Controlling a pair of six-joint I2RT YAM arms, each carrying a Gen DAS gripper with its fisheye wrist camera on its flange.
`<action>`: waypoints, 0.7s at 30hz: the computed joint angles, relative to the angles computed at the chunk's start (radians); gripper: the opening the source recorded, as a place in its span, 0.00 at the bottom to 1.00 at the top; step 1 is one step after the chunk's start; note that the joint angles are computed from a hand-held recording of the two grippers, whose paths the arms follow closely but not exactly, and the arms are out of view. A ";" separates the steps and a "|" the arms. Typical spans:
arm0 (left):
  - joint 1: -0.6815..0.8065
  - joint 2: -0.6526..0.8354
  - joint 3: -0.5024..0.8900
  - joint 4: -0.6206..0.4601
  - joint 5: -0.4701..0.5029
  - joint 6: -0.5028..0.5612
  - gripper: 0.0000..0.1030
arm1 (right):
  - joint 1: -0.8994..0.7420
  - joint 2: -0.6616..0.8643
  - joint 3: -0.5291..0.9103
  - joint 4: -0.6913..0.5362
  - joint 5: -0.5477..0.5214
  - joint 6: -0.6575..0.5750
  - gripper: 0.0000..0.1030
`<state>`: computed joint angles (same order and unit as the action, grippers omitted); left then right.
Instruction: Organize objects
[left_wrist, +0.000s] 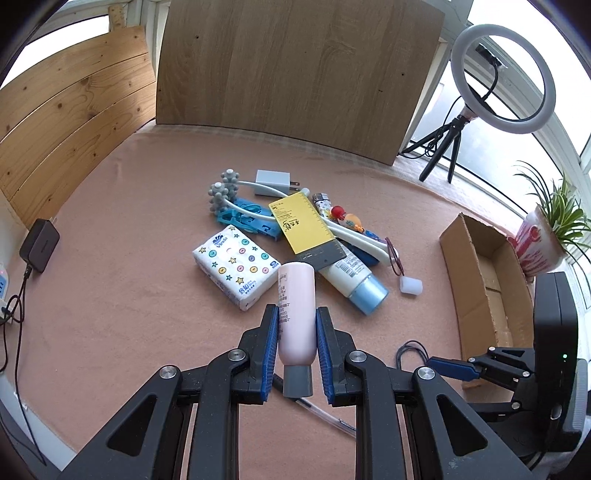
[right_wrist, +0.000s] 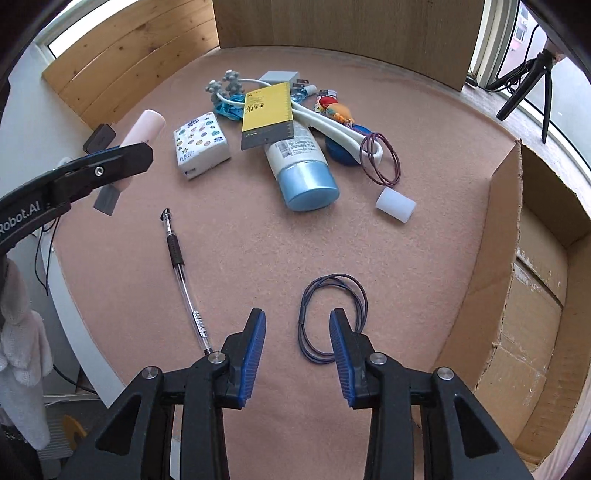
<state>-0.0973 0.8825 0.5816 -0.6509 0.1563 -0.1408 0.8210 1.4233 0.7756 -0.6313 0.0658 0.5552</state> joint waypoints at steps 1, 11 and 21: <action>0.017 -0.005 -0.003 -0.003 0.011 0.008 0.21 | -0.001 0.016 0.004 0.002 0.001 -0.003 0.26; 0.092 -0.023 -0.019 -0.019 0.066 0.052 0.21 | 0.041 0.114 0.032 -0.010 0.037 -0.039 0.19; 0.066 -0.074 -0.016 -0.056 0.059 0.038 0.21 | -0.013 -0.087 -0.079 0.006 -0.054 0.003 0.04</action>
